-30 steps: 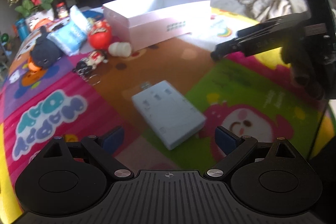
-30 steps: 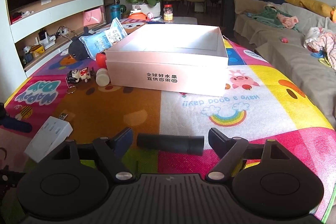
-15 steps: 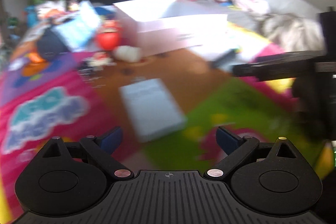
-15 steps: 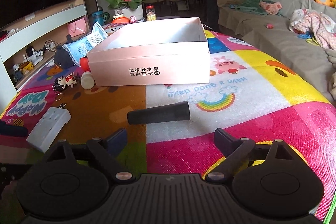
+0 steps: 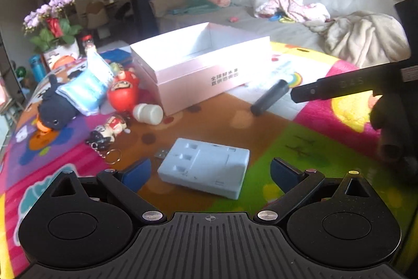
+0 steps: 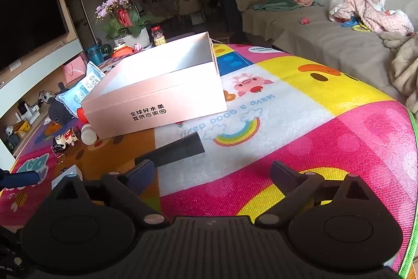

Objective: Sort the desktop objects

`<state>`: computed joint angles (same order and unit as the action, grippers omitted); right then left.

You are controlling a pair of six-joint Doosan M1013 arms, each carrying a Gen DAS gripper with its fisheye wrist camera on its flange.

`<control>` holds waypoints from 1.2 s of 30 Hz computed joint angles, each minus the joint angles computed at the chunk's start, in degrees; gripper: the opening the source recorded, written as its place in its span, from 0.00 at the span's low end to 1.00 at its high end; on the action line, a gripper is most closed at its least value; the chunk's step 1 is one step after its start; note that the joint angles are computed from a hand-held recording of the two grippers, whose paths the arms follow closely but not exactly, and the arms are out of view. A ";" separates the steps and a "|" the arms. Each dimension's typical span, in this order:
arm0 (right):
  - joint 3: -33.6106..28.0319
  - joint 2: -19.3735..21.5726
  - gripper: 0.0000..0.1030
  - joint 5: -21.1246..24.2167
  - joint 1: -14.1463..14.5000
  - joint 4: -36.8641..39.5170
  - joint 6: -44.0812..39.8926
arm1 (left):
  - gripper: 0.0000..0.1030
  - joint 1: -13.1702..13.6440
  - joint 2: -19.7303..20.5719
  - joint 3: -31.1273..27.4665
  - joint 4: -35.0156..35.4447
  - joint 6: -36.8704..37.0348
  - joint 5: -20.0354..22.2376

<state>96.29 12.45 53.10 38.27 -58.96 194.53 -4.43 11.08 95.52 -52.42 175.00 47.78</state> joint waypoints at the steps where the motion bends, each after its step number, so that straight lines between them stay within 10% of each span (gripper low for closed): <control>1: -0.06 0.06 0.94 0.14 0.04 -0.07 -0.09 | 0.98 -0.23 0.52 -0.48 0.16 0.08 0.16; 5: -0.11 0.12 0.94 0.61 0.18 -0.36 0.39 | 1.00 -2.32 1.95 -0.96 3.25 -1.45 -5.98; 11: -0.09 0.06 0.96 0.39 0.14 -0.03 -0.14 | 0.99 -1.80 5.46 -6.20 7.25 -13.11 1.14; 17: -0.33 0.15 0.97 -0.56 -0.01 0.70 -2.39 | 0.95 -1.72 4.79 -5.37 7.48 -15.16 -0.79; 25: -3.11 1.77 0.97 -1.89 -0.37 3.89 -17.93 | 0.95 0.44 2.60 -2.24 10.69 -21.74 -10.76; 36: -6.60 3.99 0.82 -4.87 -2.98 11.32 -32.26 | 0.95 2.55 2.74 -2.51 6.49 -18.74 -6.52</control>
